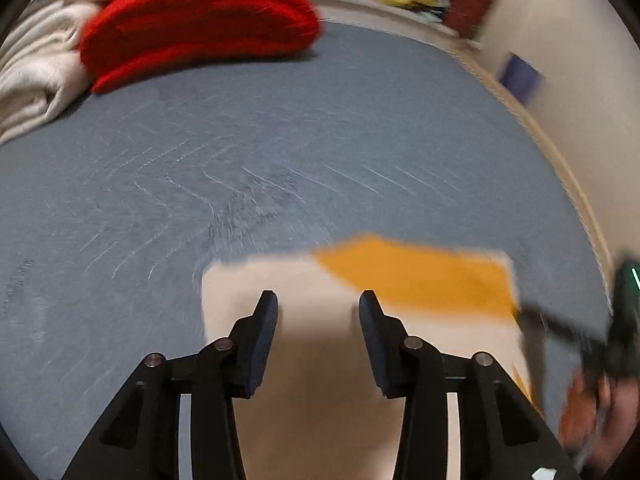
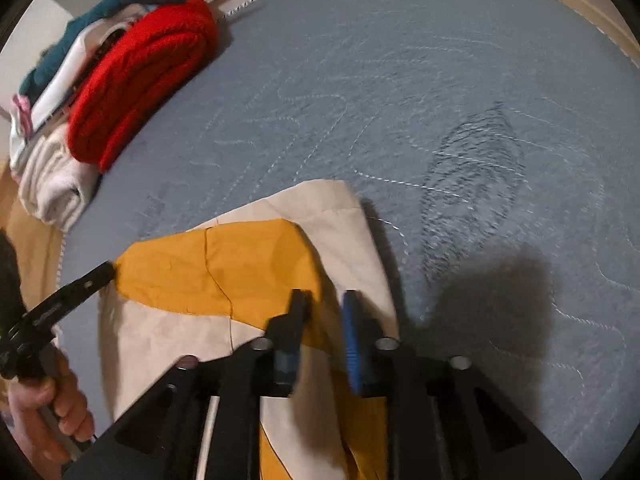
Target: Fold large clothes
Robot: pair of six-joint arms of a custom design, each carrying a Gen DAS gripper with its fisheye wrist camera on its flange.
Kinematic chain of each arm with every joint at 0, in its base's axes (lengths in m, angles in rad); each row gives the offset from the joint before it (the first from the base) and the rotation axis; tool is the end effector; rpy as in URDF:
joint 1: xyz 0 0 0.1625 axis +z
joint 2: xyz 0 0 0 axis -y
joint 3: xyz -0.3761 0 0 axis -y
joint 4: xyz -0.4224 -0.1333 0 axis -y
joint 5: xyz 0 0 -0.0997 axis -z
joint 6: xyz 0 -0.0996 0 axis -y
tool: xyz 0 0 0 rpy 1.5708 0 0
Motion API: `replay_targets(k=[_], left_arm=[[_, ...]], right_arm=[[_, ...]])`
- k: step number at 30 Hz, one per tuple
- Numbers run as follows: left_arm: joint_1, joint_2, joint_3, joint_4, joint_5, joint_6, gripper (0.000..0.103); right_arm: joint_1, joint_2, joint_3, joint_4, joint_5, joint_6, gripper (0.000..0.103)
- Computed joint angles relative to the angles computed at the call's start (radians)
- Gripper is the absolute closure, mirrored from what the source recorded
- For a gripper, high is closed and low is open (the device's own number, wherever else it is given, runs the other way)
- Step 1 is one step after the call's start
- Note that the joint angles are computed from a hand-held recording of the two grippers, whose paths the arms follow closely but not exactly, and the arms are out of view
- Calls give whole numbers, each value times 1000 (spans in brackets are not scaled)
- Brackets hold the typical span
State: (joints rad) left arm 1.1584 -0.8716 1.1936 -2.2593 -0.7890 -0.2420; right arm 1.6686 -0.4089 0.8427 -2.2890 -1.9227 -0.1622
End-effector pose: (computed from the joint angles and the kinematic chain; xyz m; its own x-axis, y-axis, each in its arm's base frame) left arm -0.1187 -0.7789 0.2864 -0.8191 -0.1534 -0.5527 0.1832 0.8431 -0.5055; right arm 0.1815 -0.8366 0.0727 -0.9162 -0.1497 0.3718 -0.2449 0.9434 -0.2235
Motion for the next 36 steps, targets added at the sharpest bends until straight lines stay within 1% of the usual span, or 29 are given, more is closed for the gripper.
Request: replay_targets(k=[2, 4, 6, 7, 8, 9, 10, 11, 12, 13, 15, 16, 18, 20, 22, 23, 24, 25, 27, 28, 29, 31, 33, 34, 36], left_arm=[[-44, -132, 183, 8, -52, 13, 57], [-66, -217, 302, 38, -110, -16, 56], [-74, -290, 412, 53, -196, -49, 56], [-72, -314, 456, 66, -239, -63, 56], [-70, -327, 494, 104, -261, -76, 55], [-73, -338, 531, 115, -241, -64, 54], [-84, -346, 570, 111, -190, -42, 51], [-93, -352, 597, 121, -145, -27, 48], [-96, -353, 598, 146, -131, -33, 47], [-96, -354, 586, 181, -138, -57, 47], [-79, -370, 561, 197, -206, -95, 46], [-65, -384, 557, 179, -240, -101, 46], [-36, -407, 552, 133, -264, -141, 46], [1, -430, 553, 56, -300, -209, 44], [55, -436, 549, -31, -360, -265, 41], [85, -423, 534, -56, -396, -285, 41], [102, -411, 521, -63, -419, -295, 41], [127, -393, 504, -67, -452, -308, 41], [166, -360, 474, -58, -500, -335, 41], [188, -341, 462, -65, -535, -346, 37], [205, -326, 450, -76, -562, -349, 34], [228, -310, 443, -108, -618, -334, 33], [248, -289, 433, -141, -677, -310, 32], [253, -279, 428, -157, -693, -303, 30], [264, -261, 419, -192, -720, -280, 30]], right_arm=[[6, -50, 54, -7, 10, -54, 68], [10, -102, 114, 9, 16, -120, 58], [8, -159, 178, 87, 53, -180, 56], [7, -173, 193, 129, 65, -194, 56], [7, -191, 220, 177, 60, -214, 56], [12, -203, 252, 201, 14, -235, 56], [20, -212, 294, 200, -73, -259, 56], [22, -221, 333, 196, -137, -270, 56], [17, -233, 363, 212, -158, -257, 56], [12, -244, 377, 227, -152, -236, 56], [10, -259, 383, 264, -150, -191, 56], [12, -262, 383, 276, -156, -181, 55], [23, -267, 374, 299, -183, -172, 54], [32, -269, 368, 278, -187, -178, 53], [30, -276, 376, 230, -153, -171, 52], [24, -276, 378, 207, -114, -159, 51], [18, -262, 363, 196, -79, -138, 49], [13, -245, 344, 200, -61, -118, 44], [9, -198, 300, 234, -54, -78, 38], [3, -177, 281, 240, -54, -74, 35], [-4, -165, 274, 240, -51, -67, 33], [-12, -154, 275, 245, -30, -43, 26], [-18, -136, 246, 258, 2, -41, 25], [-21, -125, 231, 262, 12, -45, 25], [-27, -115, 218, 264, 40, -45, 25]])
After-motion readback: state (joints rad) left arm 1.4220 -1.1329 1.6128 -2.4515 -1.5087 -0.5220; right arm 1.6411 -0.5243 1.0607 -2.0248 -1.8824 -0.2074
